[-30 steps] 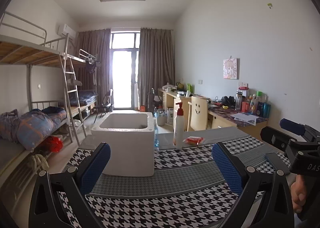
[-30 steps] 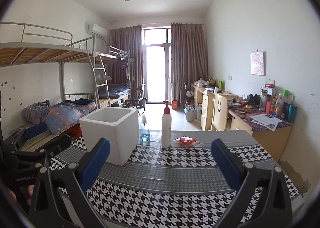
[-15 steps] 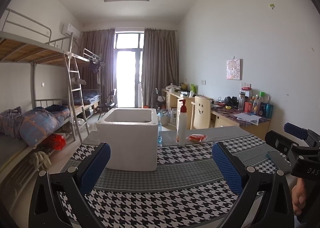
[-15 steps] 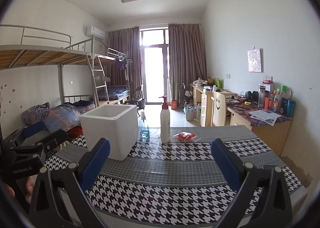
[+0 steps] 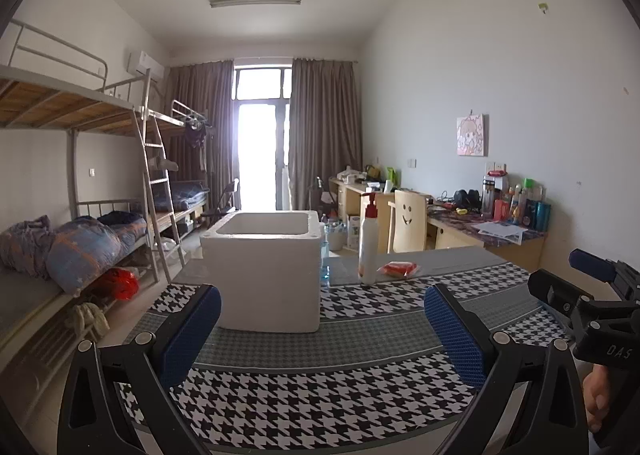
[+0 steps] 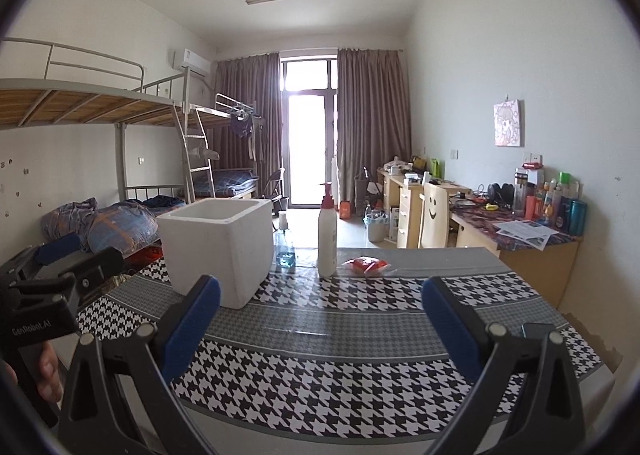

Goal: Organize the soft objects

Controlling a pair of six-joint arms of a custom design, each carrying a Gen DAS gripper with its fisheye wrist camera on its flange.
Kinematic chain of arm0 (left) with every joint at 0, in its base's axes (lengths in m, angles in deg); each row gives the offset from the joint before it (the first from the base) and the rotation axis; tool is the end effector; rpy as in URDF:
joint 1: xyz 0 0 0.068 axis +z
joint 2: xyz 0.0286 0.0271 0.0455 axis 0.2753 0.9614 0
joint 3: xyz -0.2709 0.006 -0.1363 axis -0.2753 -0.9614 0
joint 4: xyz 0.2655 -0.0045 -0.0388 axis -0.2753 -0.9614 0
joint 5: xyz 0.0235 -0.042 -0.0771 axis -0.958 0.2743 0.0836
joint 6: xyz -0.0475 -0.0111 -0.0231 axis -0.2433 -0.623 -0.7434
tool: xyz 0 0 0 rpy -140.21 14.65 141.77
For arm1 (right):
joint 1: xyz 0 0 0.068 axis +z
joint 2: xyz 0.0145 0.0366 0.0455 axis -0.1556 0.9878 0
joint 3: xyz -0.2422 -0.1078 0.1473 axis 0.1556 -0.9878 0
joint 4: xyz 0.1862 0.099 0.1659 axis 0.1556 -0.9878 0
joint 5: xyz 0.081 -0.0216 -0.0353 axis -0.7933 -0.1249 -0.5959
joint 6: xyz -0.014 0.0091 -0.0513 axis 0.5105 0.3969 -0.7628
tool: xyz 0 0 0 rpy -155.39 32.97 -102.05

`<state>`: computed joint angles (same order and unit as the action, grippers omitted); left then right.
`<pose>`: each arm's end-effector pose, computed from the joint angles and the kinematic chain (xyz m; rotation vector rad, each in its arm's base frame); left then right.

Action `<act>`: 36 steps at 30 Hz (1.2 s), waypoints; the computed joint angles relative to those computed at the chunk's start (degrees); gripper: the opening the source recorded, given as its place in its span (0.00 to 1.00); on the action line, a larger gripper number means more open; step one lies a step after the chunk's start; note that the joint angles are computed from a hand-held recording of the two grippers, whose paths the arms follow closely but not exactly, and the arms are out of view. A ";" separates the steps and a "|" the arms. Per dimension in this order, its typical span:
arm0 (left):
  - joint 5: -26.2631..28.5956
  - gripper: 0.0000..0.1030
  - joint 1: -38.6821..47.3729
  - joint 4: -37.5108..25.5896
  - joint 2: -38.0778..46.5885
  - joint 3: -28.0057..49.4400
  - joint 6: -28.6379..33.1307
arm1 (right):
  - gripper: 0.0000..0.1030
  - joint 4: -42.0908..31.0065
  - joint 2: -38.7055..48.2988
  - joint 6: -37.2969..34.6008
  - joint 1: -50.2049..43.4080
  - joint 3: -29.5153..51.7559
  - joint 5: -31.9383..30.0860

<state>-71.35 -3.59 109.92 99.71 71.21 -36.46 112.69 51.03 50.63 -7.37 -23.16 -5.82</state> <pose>0.2310 -0.0635 0.2140 -0.1712 1.7670 0.1306 0.2899 0.0225 0.2311 -0.3954 1.7780 0.3423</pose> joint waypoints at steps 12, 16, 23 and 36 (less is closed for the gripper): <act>-1.99 0.99 -0.38 2.38 2.36 -1.11 0.06 | 0.99 2.13 2.12 0.68 0.04 -1.04 0.13; -2.44 0.99 0.34 2.79 3.43 -1.01 -0.37 | 0.99 2.47 2.83 0.93 -0.04 -1.16 -0.57; -2.09 0.99 0.97 5.18 4.32 -2.20 -1.40 | 0.99 1.81 4.01 0.21 0.69 -0.92 -0.49; -4.53 0.99 -0.04 6.78 4.74 -2.90 0.16 | 0.99 3.84 3.91 -0.15 1.06 -2.67 -0.86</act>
<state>-75.88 -3.62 116.70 104.45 68.31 -36.30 116.53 54.94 50.48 -6.30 -25.83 -6.68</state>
